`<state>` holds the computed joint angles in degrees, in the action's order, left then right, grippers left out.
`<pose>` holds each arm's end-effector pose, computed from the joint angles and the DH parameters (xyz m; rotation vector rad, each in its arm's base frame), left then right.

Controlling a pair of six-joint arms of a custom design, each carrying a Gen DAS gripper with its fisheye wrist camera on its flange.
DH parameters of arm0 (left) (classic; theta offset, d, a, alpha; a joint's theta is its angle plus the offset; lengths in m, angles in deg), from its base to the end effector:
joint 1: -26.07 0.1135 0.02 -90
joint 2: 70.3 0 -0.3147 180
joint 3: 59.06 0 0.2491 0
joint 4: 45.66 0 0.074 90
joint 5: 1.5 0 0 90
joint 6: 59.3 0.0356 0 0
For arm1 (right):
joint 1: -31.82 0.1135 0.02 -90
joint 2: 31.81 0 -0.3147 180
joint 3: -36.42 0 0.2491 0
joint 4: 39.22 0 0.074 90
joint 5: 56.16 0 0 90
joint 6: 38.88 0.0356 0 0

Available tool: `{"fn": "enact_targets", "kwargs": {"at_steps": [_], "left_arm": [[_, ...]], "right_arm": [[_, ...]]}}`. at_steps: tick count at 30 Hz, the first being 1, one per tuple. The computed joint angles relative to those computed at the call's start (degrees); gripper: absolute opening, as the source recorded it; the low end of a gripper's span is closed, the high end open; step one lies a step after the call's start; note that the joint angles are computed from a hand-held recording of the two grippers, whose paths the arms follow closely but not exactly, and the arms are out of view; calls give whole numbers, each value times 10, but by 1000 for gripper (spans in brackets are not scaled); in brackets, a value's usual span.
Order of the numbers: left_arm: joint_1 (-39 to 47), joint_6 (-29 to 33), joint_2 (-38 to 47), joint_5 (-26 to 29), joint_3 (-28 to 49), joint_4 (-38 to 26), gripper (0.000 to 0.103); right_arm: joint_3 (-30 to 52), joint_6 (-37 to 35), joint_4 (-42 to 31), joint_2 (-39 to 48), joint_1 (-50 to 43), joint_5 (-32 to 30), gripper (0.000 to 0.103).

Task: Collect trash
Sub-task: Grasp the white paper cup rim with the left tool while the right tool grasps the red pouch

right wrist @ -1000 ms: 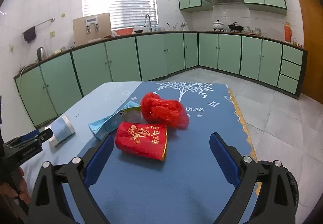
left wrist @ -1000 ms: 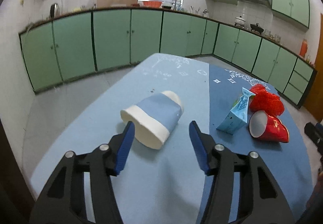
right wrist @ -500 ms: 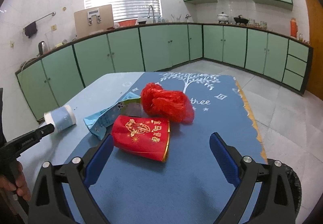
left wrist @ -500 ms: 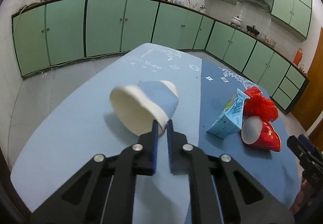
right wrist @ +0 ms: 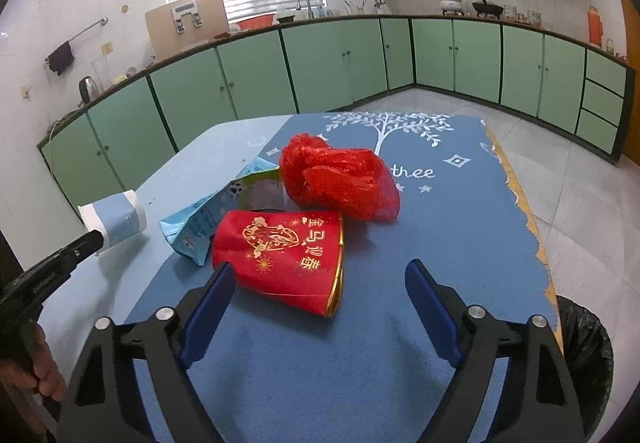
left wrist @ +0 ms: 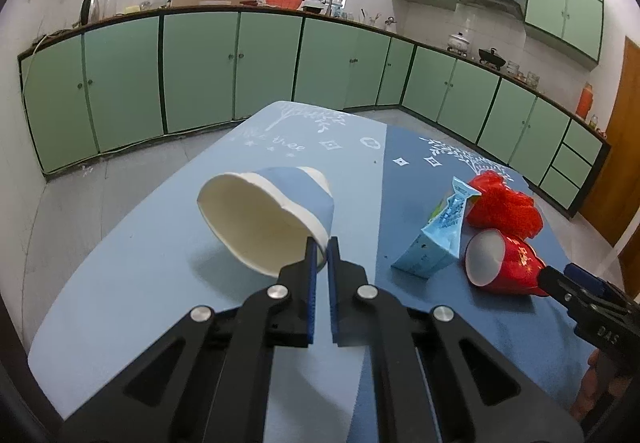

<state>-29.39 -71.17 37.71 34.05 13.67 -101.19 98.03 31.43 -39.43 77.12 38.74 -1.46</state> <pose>0.2049 -0.2466 0.1742 -0.8600 2.0263 0.2378 0.3554 0.0639 0.1520 -0.7970 2.1484 0.6208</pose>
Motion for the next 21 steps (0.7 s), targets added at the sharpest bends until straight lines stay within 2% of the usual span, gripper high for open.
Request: {"fn": "enact_targets", "kwargs": {"at_steps": [3, 5, 10, 15, 21], "left_arm": [[1, 5, 1, 0, 0, 1, 4], [0, 3, 2, 1, 2, -2, 4], [0, 3, 5, 2, 6, -6, 4], [-2, -2, 7, -1, 12, -21, 4], [-2, 1, 11, 0, 15, -21, 4]], "right_arm": [[19, -14, -31, 10, 5, -3, 72], [26, -24, -45, 15, 7, -7, 61], [27, -52, -64, 13, 1, -49, 45], [24, -50, -63, 11, -5, -58, 43], [46, -65, -108, 24, -5, -51, 43]]}}
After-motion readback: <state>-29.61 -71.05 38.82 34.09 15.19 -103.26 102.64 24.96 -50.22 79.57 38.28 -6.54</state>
